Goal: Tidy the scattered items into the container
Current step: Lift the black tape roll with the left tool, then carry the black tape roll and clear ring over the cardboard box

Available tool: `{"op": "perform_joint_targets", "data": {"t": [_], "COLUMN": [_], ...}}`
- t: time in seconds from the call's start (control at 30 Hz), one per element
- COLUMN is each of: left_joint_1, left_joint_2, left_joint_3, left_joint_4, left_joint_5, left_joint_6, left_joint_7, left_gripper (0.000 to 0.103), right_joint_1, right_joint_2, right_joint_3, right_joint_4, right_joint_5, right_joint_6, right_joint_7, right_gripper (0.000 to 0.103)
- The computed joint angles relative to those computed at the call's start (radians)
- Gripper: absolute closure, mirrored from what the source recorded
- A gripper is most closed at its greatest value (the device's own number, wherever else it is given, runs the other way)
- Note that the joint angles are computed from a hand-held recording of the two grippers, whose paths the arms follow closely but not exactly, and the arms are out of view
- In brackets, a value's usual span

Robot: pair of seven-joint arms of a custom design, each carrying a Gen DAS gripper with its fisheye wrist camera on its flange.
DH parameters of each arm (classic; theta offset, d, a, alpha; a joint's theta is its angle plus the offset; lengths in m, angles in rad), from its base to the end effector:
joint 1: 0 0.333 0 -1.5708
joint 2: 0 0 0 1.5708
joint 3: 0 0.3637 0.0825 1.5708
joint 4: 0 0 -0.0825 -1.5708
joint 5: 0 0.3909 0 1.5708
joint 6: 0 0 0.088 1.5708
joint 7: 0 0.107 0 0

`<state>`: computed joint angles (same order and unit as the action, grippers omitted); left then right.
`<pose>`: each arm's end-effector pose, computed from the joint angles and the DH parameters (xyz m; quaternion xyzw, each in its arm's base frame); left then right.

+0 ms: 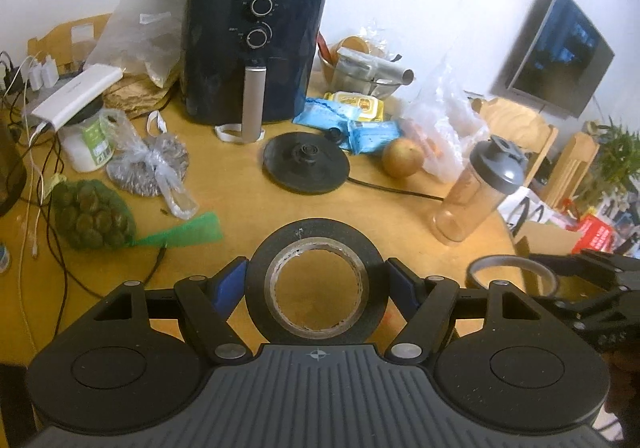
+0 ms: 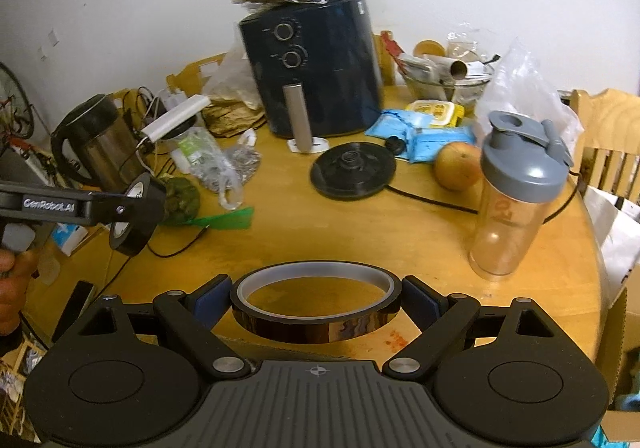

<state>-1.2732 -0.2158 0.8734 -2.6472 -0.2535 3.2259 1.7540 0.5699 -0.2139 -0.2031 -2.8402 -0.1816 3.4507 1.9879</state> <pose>0.4395 -0.1511 0.4091 -0.5651 0.7446 -0.3332 0.1233 0.3705 0.1639 0.3966 -0.6899 0.6040 -0.1424 0.3727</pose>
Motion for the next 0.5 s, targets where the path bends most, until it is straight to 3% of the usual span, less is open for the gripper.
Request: {"op": "perform_joint_targets", "data": {"t": [0.17,0.5], "left_joint_1": [0.091,0.124], "left_joint_2": [-0.025,-0.027], "left_joint_3": [-0.095,-0.152], "left_joint_4": [-0.048,-0.100], "left_joint_5": [0.013,-0.084], "left_joint_6": [-0.009,-0.065], "left_joint_7": [-0.026,0.002], "left_gripper": [0.031,0.031], "right_joint_1": [0.074,0.403], "right_joint_2": [-0.006,-0.022], "right_joint_3": [-0.075,-0.384], "right_joint_4": [-0.002,-0.001], "right_joint_5": [-0.054,-0.118], "right_joint_6": [-0.024,-0.094], "right_joint_7": [0.033,0.050], "right_gripper": [0.012,0.012]}}
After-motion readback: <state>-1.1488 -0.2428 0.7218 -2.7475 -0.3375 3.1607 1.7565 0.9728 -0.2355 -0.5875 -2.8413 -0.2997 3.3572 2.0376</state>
